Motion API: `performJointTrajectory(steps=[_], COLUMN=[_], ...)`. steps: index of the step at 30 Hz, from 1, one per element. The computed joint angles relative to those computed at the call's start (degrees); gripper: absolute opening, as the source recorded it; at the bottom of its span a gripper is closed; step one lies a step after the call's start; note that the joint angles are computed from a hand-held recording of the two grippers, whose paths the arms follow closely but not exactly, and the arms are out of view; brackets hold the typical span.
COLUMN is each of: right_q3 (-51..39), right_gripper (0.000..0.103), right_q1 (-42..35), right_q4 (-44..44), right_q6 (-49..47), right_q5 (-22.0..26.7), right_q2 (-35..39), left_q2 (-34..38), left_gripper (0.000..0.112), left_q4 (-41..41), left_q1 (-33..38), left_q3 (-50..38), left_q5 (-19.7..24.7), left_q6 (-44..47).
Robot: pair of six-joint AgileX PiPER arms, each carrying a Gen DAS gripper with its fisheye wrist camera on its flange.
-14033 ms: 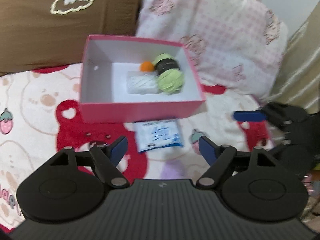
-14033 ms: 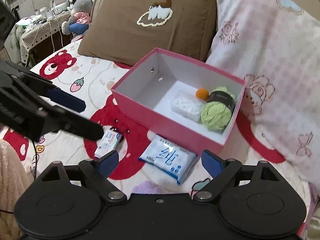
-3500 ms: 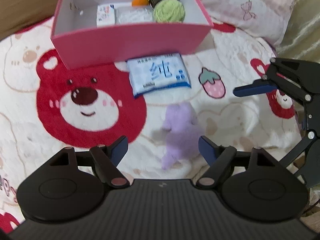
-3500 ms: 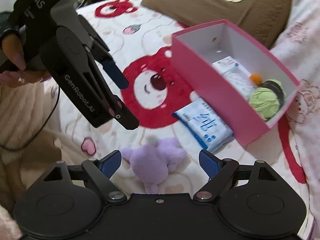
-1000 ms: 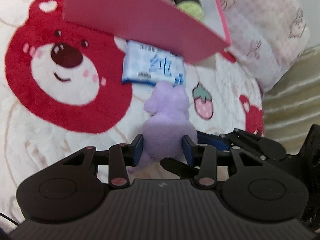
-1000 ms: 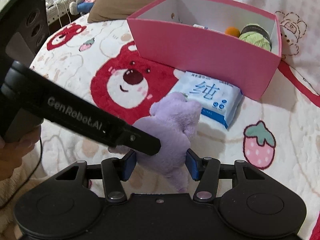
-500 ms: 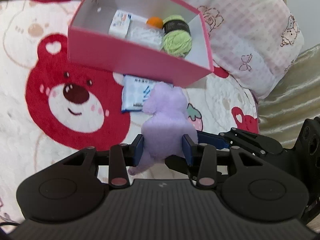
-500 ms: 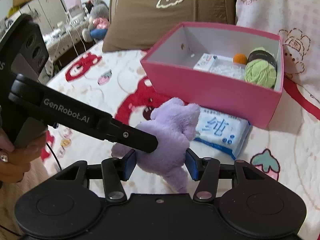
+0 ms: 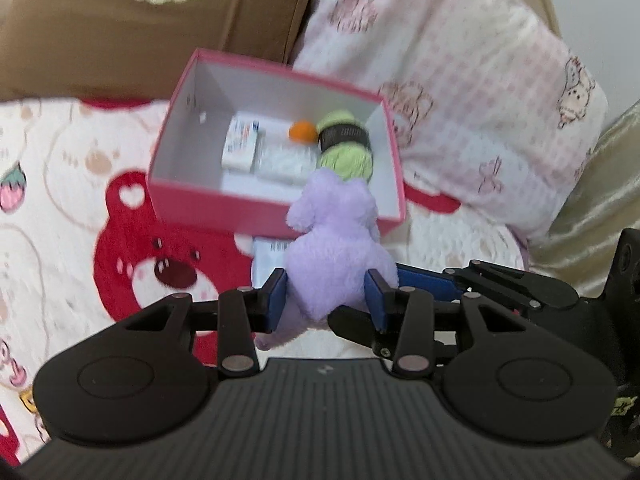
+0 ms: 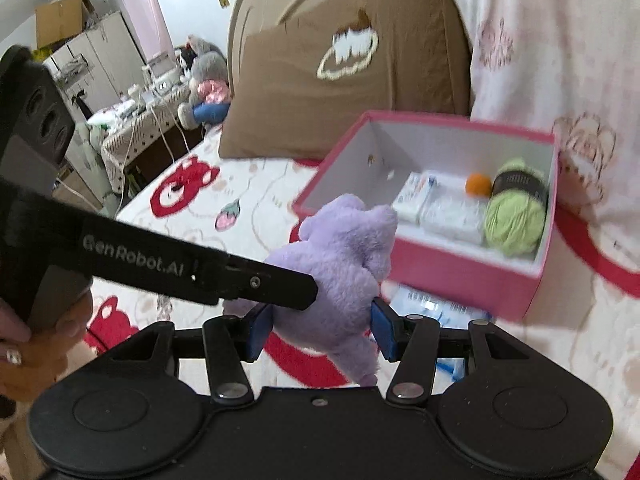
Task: Organize objects
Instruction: 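Lift the plush toy with the left tool and carry it over the pink box, then lower the plush toy into the pink box beside the small wipe pack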
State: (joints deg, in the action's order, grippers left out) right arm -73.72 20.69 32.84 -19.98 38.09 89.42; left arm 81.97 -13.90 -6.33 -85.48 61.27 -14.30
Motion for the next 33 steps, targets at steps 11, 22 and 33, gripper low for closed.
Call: performJointTrajectory(steps=[11, 22, 33], right_q3=[-16.67, -37.32, -41.09], right_gripper=[0.058, 0.058, 0.058], right_q1=[0.25, -2.73, -3.98], right_q4=[-7.31, -4.71, 0.09], right_q6=[-1.83, 0.79, -0.43], right_q5=[2.91, 7.64, 5.92], right_q2=[7.46, 24.74, 34.42], left_q2=[9.30, 24.26, 27.85], left_gripper=[0.042, 0.044, 0.044], left_q4=[-4.40, -1.61, -2.38], left_q1=[6.32, 7.93, 8.98], left_q3=[-16.62, -30.03, -22.95], left_q5=[4.57, 4.19, -3.60], left_q6=[2.20, 3.66, 10.24])
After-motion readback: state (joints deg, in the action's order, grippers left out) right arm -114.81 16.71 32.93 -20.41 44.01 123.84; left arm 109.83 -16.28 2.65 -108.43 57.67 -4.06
